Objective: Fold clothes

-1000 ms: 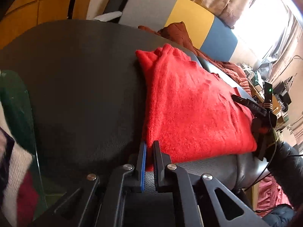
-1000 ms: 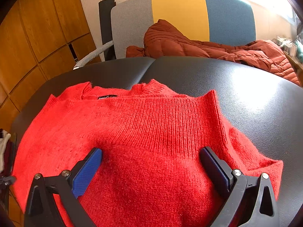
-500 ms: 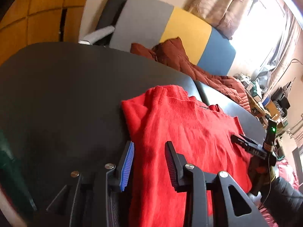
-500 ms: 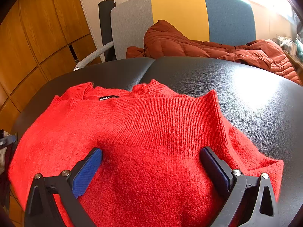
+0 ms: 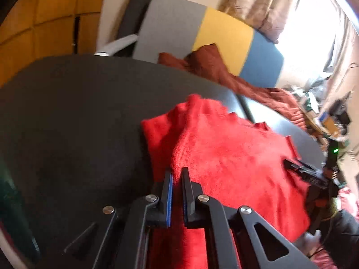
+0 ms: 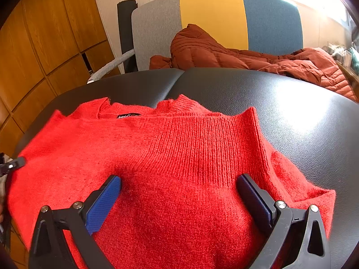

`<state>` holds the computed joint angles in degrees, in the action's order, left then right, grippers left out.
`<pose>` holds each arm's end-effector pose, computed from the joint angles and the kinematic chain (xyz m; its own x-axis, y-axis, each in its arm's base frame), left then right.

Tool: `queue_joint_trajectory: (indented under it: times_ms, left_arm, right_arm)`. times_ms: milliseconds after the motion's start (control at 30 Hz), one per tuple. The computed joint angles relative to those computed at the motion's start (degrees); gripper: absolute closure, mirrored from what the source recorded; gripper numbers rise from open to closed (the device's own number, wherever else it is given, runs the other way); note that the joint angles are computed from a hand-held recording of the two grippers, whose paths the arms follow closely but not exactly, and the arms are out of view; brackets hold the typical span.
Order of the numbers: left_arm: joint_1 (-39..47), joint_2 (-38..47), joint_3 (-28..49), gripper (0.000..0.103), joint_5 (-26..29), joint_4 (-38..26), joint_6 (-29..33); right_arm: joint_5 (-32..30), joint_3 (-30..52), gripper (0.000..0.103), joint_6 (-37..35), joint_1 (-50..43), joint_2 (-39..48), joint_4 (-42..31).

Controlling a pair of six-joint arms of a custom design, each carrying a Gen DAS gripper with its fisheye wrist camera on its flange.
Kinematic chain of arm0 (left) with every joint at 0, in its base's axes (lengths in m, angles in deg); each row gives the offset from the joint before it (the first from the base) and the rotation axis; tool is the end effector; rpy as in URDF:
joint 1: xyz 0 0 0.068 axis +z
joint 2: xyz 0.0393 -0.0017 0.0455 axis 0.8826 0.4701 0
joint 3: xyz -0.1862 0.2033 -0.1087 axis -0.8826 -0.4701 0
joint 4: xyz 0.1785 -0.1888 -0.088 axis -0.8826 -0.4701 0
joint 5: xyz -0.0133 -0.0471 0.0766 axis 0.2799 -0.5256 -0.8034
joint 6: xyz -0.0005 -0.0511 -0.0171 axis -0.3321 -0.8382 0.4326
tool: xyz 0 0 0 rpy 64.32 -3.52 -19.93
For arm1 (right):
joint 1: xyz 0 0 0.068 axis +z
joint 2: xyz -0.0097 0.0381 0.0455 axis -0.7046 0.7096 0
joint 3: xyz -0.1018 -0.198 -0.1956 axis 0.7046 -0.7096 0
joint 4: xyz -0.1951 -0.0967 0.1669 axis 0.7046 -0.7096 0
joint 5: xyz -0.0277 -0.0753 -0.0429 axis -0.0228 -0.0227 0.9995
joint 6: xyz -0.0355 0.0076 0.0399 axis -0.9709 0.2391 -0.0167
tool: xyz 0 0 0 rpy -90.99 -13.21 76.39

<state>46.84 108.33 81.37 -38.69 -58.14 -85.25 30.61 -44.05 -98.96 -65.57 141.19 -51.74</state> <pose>0.2470 -0.0697 0.1271 -0.7852 -0.1127 -0.6090 0.0689 0.9613 -0.2668 0.2988 -0.0954 0.1270 -0.7400 -0.0515 -0.6706 -0.2118 0.9642 0.1597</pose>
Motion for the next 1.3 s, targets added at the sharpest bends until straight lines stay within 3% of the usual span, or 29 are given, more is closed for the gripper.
queue_joint_trajectory:
  times_ms: [133, 267, 400, 600, 700, 733, 1067, 1233, 1300]
  left_arm:
    - [0.6, 6.1, 0.5, 0.096, -1.1, 2.5, -2.2]
    - [-0.9, 3.1, 2.6, 0.085, -5.4, -1.6, -5.0]
    - [-4.1, -2.2, 1.7, 0.083, -9.0, 3.5, -4.8]
    - [-10.3, 10.6, 12.6, 0.082, -8.6, 1.6, -0.4]
    - [-12.0, 19.4, 17.1, 0.077, -10.7, 1.7, 0.2]
    - [-12.2, 19.6, 15.9, 0.076, -11.4, 4.6, 0.7]
    - [-13.8, 17.9, 15.2, 0.076, -13.7, 2.1, 2.9]
    - [-13.4, 16.5, 12.7, 0.076, -13.2, 3.5, 4.0]
    - [-13.5, 16.7, 12.8, 0.076, -13.5, 3.5, 4.3]
  right_arm:
    - [0.2, 0.1, 0.0, -0.4, 0.3, 0.2, 0.0]
    - [0.0, 0.2, 0.0, -0.3, 0.2, 0.4, 0.1]
    - [0.0, 0.0, 0.0, -0.3, 0.2, 0.3, 0.3]
    - [0.0, -0.1, 0.0, 0.0, 0.2, 0.3, 0.5]
    - [-0.7, 0.1, 0.0, 0.0, -0.1, 0.6, 0.3]
    - [-0.8, 0.1, 0.0, 0.0, -0.2, 0.6, 0.3]
    - [1.5, -2.2, 0.0, -1.6, 1.1, -2.6, -0.9]
    - [-0.6, -5.6, 0.0, -3.8, -0.5, -7.5, -4.5]
    - [-4.7, -6.0, 0.0, -6.4, -3.4, -9.9, -8.7]
